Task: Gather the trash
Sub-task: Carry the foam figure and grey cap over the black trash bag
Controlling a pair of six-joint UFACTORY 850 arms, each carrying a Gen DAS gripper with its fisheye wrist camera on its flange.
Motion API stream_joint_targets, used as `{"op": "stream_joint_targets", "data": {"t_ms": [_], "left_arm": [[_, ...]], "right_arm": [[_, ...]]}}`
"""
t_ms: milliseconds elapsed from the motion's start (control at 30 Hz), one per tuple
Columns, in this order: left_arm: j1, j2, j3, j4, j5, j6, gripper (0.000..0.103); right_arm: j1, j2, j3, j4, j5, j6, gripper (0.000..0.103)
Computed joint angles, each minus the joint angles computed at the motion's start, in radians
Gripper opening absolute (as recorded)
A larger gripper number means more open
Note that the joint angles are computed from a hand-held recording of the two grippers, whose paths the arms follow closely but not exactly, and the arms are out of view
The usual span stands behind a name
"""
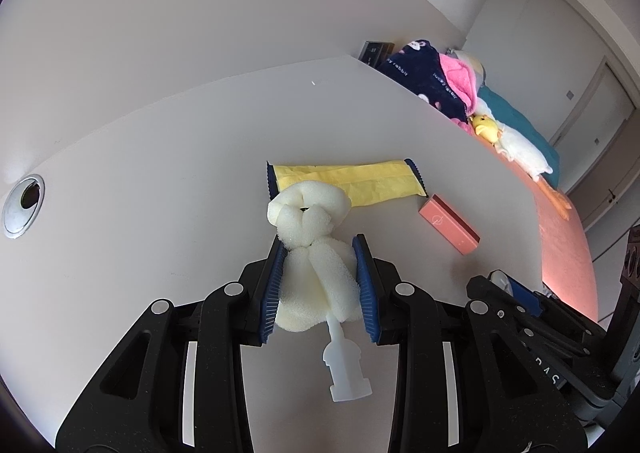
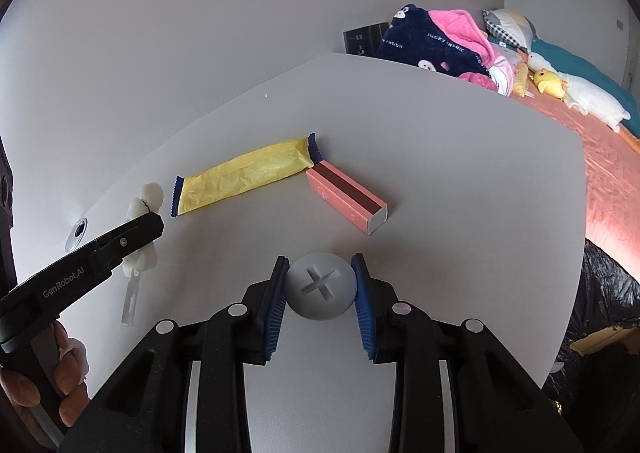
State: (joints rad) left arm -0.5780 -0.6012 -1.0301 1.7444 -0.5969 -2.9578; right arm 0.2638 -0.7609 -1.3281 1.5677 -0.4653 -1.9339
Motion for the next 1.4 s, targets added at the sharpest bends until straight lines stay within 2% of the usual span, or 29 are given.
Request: {"op": "stream_joint_targets", "data": {"t_ms": [500,833,1400], "left_arm": [[-0.033,-0.025,-0.069,-0.016,0.009,0.058,0.033],[-0.054,-0.061,-0.139,-0.020,0.051,0.119,0.033],[-0.100,-0.123,-0.275,-0.084,0.083,0.274,0.033]], "right_arm": [[-0.070,0.042,0.031,0.009,-0.051,0.005,0.033],[-0.130,0.038,0.027,-0.004,-0.073,0.032,0.033],[-0.213,0.071,0.067,0.088,-0.095,-0.073,0.033]]}}
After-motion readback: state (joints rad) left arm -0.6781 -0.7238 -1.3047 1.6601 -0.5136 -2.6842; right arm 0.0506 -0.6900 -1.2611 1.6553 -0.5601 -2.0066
